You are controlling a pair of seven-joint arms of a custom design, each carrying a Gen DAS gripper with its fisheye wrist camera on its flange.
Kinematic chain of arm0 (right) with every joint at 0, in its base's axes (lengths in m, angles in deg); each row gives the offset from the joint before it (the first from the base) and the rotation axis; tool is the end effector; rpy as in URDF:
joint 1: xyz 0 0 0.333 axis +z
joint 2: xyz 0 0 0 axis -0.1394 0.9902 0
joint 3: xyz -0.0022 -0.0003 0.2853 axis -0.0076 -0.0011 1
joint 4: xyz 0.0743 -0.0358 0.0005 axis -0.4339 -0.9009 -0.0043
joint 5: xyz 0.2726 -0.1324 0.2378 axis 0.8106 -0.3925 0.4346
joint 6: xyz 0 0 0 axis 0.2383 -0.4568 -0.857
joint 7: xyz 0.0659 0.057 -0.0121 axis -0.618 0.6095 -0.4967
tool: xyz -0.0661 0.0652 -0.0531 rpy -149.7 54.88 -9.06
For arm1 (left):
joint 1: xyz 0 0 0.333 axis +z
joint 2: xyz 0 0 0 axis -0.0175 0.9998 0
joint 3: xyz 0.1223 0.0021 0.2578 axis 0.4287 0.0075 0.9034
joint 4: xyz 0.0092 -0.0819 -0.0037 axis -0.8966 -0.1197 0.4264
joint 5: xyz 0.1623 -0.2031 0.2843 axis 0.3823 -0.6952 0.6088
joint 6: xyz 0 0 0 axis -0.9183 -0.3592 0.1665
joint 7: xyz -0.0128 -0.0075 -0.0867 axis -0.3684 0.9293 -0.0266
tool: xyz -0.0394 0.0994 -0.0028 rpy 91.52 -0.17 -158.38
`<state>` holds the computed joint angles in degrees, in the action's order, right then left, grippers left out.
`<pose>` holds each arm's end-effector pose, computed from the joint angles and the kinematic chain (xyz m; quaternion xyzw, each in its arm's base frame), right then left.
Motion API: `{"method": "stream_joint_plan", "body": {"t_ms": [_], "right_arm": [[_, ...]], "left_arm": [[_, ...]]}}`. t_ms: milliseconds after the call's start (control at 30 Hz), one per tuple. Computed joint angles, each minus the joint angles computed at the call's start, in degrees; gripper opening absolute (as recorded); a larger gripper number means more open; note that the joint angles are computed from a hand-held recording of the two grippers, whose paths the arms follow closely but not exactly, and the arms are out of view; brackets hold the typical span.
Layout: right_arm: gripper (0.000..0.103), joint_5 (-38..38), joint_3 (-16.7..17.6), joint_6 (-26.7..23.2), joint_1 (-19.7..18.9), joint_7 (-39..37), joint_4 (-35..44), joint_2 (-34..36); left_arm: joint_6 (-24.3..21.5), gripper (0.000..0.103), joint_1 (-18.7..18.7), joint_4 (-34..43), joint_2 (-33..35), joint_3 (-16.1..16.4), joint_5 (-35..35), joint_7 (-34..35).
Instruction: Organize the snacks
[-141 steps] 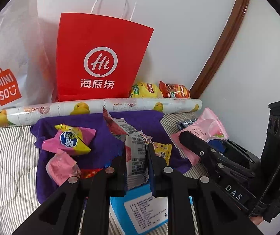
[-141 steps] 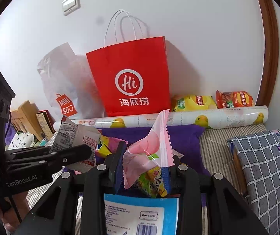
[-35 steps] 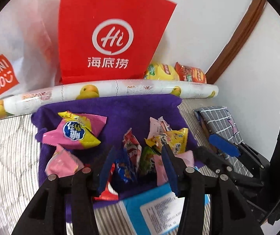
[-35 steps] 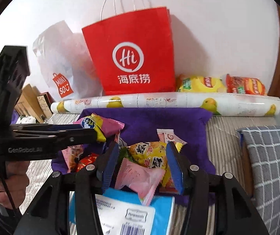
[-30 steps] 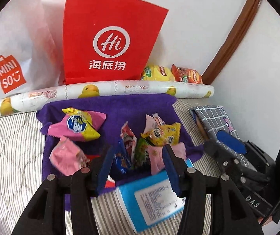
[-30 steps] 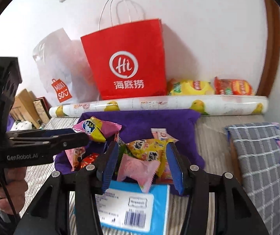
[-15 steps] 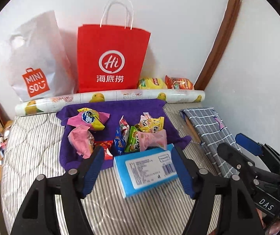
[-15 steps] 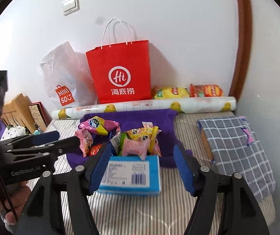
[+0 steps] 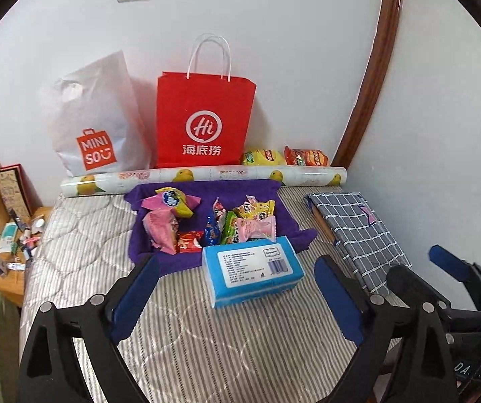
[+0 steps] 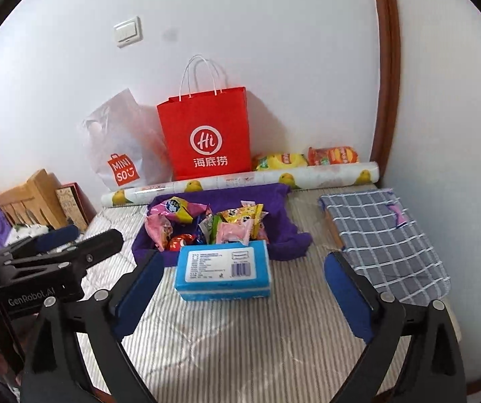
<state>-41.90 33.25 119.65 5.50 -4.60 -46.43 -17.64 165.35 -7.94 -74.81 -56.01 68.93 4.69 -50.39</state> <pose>0.4935 0.1183 0.6776 -0.7912 0.4348 -0.1603 0.3991 0.4035 -0.1832 0.6775 -0.7799 0.4685 -0.2941 0.2929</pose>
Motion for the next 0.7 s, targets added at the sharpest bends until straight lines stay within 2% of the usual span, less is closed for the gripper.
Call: {"method": "stream_joint_plan", "body": {"t_ms": [333, 700], "right_arm": [[0.100, -0.3, -1.2, -0.3, -1.0, 1.1, -5.2, -6.3], [0.101, -1.2, -2.5, 1.0, -1.7, -0.7, -13.2, -13.9]], "left_arm": [[-8.1, 0.094, -0.8, 0.0, -4.0, -4.7, 3.5, -4.9], [-11.5, 0.094, -3.8, -0.6, -5.2, -7.0, 5.2, -8.4]]}}
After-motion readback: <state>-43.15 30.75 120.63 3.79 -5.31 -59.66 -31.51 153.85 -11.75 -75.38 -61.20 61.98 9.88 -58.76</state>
